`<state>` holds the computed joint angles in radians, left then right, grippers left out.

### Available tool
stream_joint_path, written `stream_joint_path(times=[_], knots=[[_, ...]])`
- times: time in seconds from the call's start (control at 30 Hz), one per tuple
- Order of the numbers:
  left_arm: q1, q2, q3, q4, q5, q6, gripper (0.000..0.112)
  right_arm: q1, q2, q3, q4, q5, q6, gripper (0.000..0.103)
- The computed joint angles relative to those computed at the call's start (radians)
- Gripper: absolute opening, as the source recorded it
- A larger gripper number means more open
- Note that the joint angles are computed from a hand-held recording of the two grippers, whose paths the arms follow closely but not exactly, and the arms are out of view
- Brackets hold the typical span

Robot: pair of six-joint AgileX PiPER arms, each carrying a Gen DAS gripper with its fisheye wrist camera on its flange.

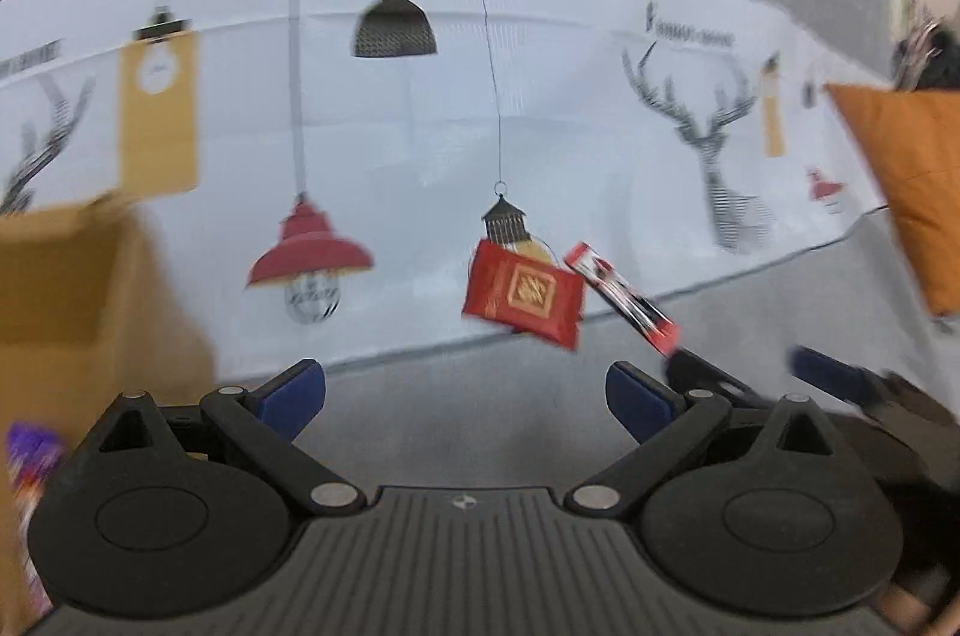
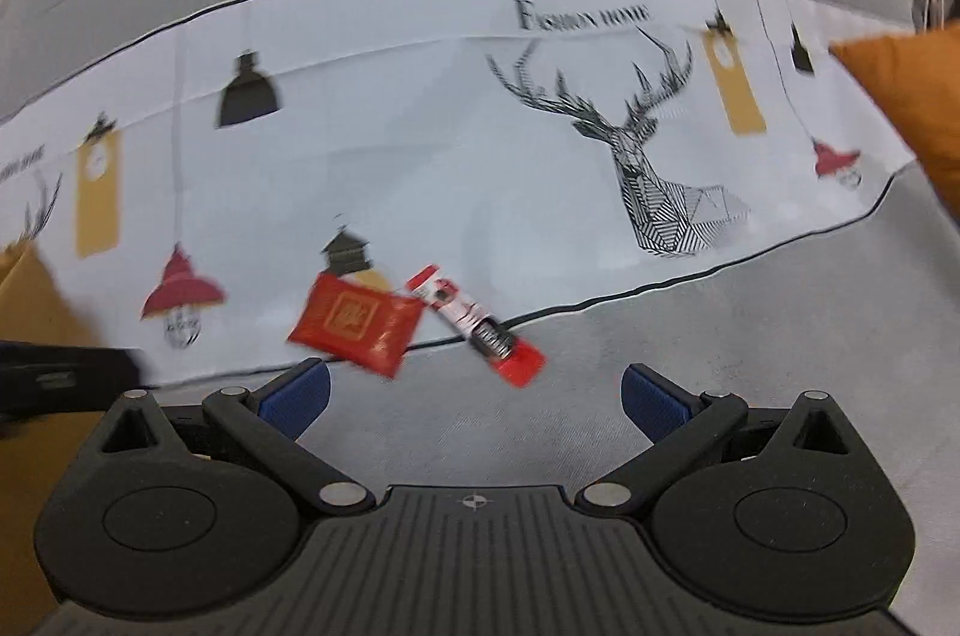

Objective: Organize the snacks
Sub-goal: 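Grasp the red square packet with the left tool while the right tool grasps the red-white stick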

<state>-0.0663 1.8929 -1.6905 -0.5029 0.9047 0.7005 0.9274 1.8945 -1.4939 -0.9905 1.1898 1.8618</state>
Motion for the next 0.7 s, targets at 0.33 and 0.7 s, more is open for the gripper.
stream_joint_path(times=[0.33,0.7], knots=[[-0.218,0.401,-0.42,0.187,0.002,-0.076,0.097,-0.23,-0.05,0.262,-0.14,-0.336,0.003,0.088],[-0.19,0.284,-0.233,0.116,-0.036,0.075,0.066,-0.226,-0.042,0.286,-0.161,-0.373,-0.126,0.005]])
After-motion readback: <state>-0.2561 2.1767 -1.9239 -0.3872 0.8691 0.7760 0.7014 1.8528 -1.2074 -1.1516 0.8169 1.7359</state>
